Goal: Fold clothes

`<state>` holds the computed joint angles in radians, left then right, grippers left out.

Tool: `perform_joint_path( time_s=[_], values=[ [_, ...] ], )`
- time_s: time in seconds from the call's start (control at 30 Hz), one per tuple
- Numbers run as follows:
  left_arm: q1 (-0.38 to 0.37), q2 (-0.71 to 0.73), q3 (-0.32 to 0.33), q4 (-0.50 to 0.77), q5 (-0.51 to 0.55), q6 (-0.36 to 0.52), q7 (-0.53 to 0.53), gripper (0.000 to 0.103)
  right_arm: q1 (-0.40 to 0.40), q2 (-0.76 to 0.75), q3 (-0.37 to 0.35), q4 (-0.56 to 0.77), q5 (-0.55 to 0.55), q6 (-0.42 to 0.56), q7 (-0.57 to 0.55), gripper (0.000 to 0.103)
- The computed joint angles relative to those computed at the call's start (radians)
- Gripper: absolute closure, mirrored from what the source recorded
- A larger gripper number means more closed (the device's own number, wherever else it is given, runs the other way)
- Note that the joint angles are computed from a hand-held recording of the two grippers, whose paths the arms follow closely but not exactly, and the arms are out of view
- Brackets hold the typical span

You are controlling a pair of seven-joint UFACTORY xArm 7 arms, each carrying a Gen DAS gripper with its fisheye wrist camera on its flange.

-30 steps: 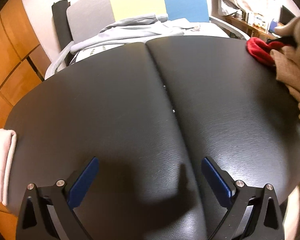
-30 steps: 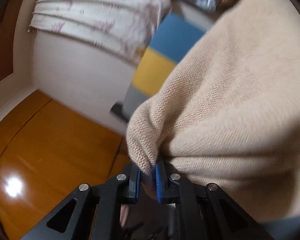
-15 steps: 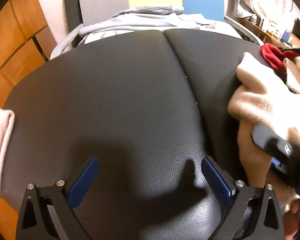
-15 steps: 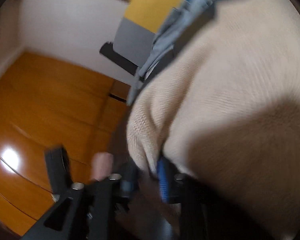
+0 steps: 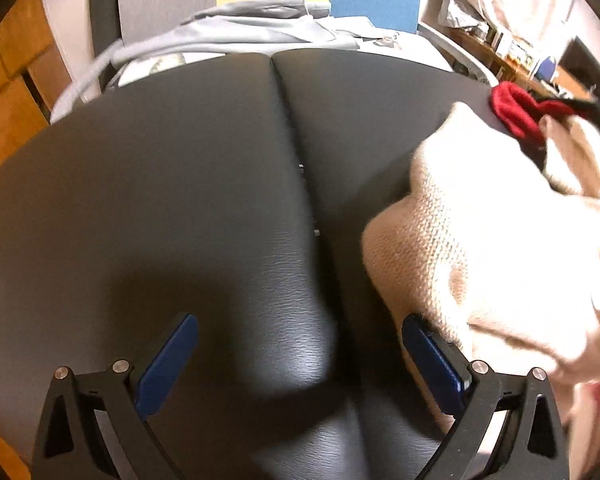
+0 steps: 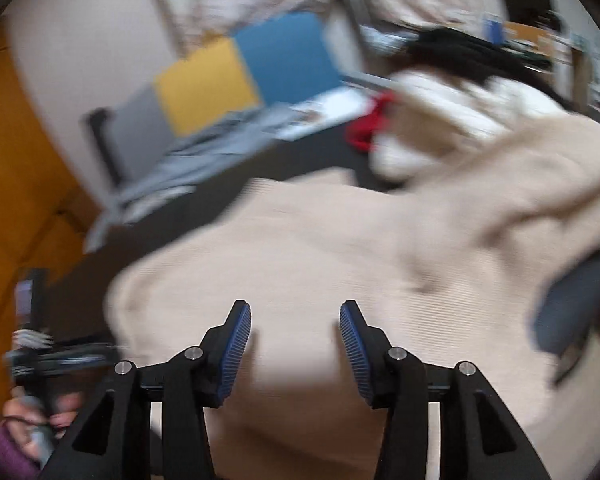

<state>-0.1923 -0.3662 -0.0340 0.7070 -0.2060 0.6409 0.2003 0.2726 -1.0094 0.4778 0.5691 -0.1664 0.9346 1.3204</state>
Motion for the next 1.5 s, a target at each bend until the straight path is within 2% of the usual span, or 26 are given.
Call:
perform_joint_path(
  time_s=[0.1, 0.17, 0.2, 0.27, 0.33, 0.37, 0.43, 0.5, 0.53, 0.6, 0.63, 0.67, 0.7, 0.73, 0.77, 0.8, 0.87, 0.97, 1.07, 1.23, 1.4, 1.5],
  values=[
    [-0.028, -0.045, 0.055, -0.022, -0.095, -0.009, 0.083, 0.0, -0.008, -0.084, 0.006, -0.021, 0.01, 0.131, 0.057, 0.055],
    [-0.039, -0.074, 0.083, -0.045, -0.147, -0.01, 0.123, 0.0, -0.043, -0.056, 0.031, 0.019, 0.016, 0.175, 0.091, 0.054],
    [-0.044, -0.086, 0.095, -0.054, -0.174, -0.001, 0.139, 0.0, -0.036, -0.059, 0.042, 0.029, 0.029, 0.213, 0.111, 0.054],
    [-0.055, -0.105, 0.114, -0.07, -0.234, 0.007, 0.159, 0.0, -0.031, -0.064, 0.036, 0.028, 0.03, 0.226, 0.127, 0.052],
    [-0.073, -0.113, 0.122, -0.09, -0.3, -0.002, 0.174, 0.0, 0.016, -0.119, -0.007, -0.022, 0.053, 0.192, 0.121, 0.05],
    [-0.073, -0.101, 0.111, -0.083, -0.299, 0.016, 0.167, 0.0, 0.034, -0.144, -0.025, -0.046, 0.066, 0.171, 0.116, 0.05],
    [-0.086, -0.067, 0.089, -0.066, -0.285, 0.057, 0.163, 0.0, 0.041, -0.142, -0.037, -0.086, 0.086, 0.066, 0.118, 0.05],
    [-0.077, -0.074, 0.02, -0.092, -0.235, -0.01, 0.156, 0.0, 0.042, -0.11, -0.06, -0.133, 0.089, -0.08, 0.093, 0.049],
    [-0.078, -0.076, -0.008, -0.104, -0.203, -0.044, 0.146, 0.0, 0.042, -0.069, -0.066, -0.127, 0.091, -0.112, 0.073, 0.049],
    [-0.07, -0.071, -0.065, -0.12, -0.113, -0.111, 0.096, 0.0, 0.021, 0.017, -0.044, -0.069, 0.06, -0.09, 0.03, 0.049],
    [-0.069, -0.066, -0.081, -0.123, -0.083, -0.132, 0.079, 0.0, 0.012, 0.06, -0.033, -0.038, 0.043, -0.075, 0.009, 0.058],
    [-0.1, -0.062, -0.056, -0.113, -0.094, -0.124, 0.088, 0.011, -0.005, 0.089, -0.018, -0.018, 0.038, -0.078, -0.015, 0.088],
    [-0.13, -0.058, -0.028, -0.1, -0.121, -0.108, 0.112, 0.041, 0.012, 0.092, -0.032, -0.024, 0.03, -0.123, 0.002, 0.097],
    [-0.156, -0.054, 0.0, -0.078, -0.14, -0.075, 0.136, 0.055, 0.017, 0.087, -0.037, -0.037, 0.034, -0.179, 0.012, 0.097],
    [-0.14, -0.056, -0.015, -0.061, -0.117, -0.065, 0.13, 0.079, 0.015, 0.066, -0.04, -0.057, 0.039, -0.242, 0.036, 0.099],
    [-0.13, -0.058, -0.023, -0.045, -0.093, -0.054, 0.122, 0.094, 0.013, 0.057, -0.042, -0.067, 0.043, -0.289, 0.051, 0.099],
    [-0.127, -0.062, -0.005, -0.016, -0.09, -0.027, 0.138, 0.094, -0.009, 0.057, -0.035, -0.051, 0.039, -0.335, 0.067, 0.099],
    [-0.119, -0.059, 0.056, 0.042, -0.135, 0.041, 0.21, 0.094, -0.023, 0.074, -0.042, -0.034, 0.042, -0.424, 0.065, 0.099],
    [-0.079, -0.092, 0.087, 0.06, -0.147, 0.07, 0.266, 0.094, -0.025, 0.106, -0.038, -0.009, 0.056, -0.52, 0.064, 0.099],
    [0.012, -0.116, 0.141, 0.063, -0.143, 0.087, 0.322, 0.094, -0.052, 0.18, 0.008, 0.038, 0.064, -0.629, 0.078, 0.099],
    [0.102, -0.073, 0.181, 0.085, -0.132, 0.087, 0.362, 0.094, -0.07, 0.251, 0.046, 0.025, 0.088, -0.646, 0.149, 0.099],
    [0.158, -0.035, 0.168, 0.067, -0.095, 0.073, 0.344, 0.093, -0.039, 0.286, 0.037, -0.024, 0.125, -0.654, 0.218, 0.099]
  ],
)
